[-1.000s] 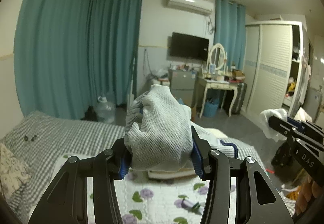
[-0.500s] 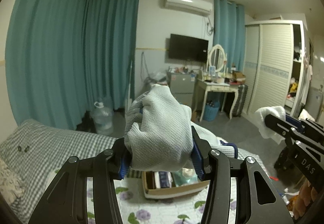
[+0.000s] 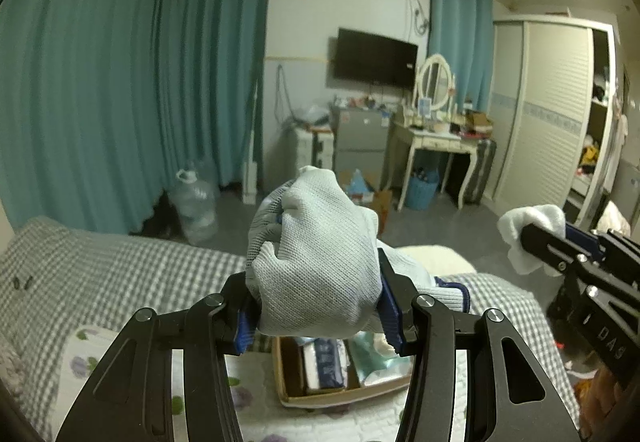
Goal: Organize soft objects
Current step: 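Lower both socks into the box and open both tools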
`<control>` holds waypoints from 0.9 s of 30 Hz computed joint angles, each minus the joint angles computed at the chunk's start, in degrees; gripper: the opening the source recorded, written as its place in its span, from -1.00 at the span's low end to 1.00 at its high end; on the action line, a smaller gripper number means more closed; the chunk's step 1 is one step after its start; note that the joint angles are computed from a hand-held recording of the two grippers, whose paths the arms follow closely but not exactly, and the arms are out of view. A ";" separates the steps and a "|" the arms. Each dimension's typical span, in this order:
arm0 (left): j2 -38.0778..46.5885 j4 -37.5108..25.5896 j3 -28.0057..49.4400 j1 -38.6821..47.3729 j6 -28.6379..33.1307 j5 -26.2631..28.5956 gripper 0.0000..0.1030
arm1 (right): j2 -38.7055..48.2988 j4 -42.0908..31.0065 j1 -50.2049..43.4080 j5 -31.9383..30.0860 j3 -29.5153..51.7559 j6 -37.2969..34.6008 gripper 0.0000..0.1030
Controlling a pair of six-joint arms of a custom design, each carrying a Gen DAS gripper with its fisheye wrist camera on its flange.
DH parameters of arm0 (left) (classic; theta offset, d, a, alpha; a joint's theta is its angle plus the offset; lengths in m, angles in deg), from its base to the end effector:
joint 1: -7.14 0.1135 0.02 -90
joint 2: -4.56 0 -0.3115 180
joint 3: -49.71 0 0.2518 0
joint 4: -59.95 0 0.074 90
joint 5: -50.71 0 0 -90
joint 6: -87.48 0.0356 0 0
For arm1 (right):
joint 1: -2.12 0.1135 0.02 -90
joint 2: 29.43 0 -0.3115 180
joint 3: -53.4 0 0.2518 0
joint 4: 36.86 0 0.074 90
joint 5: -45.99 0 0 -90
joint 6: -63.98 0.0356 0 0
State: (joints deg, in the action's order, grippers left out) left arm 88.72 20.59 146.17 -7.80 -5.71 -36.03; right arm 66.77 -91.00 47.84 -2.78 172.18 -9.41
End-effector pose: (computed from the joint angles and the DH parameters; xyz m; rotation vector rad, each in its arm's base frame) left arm 0.3201 -0.0875 0.4272 0.2455 2.0371 -0.2555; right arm 0.2765 0.2500 0.4671 -0.0921 1.9738 -0.0627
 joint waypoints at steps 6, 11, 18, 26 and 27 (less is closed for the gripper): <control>5.89 1.75 0.90 -1.20 0.36 -1.08 -0.05 | 4.26 4.65 -5.11 -6.15 -2.76 -2.04 -0.57; 11.33 3.27 1.32 -1.71 0.64 -1.36 -0.05 | 8.58 6.90 -8.57 -10.51 -3.68 -2.56 -0.56; 18.54 2.68 3.60 -2.62 0.43 -0.98 -0.05 | 13.59 9.94 -12.24 -15.15 -6.11 -3.12 -0.56; 24.21 3.46 6.23 -3.53 2.07 -0.78 -0.03 | 19.64 9.85 -15.95 -19.53 -6.17 -3.03 -0.56; 24.95 3.52 6.70 -3.65 2.27 -0.97 0.00 | 20.33 9.78 -16.19 -19.91 -6.35 -2.88 -0.56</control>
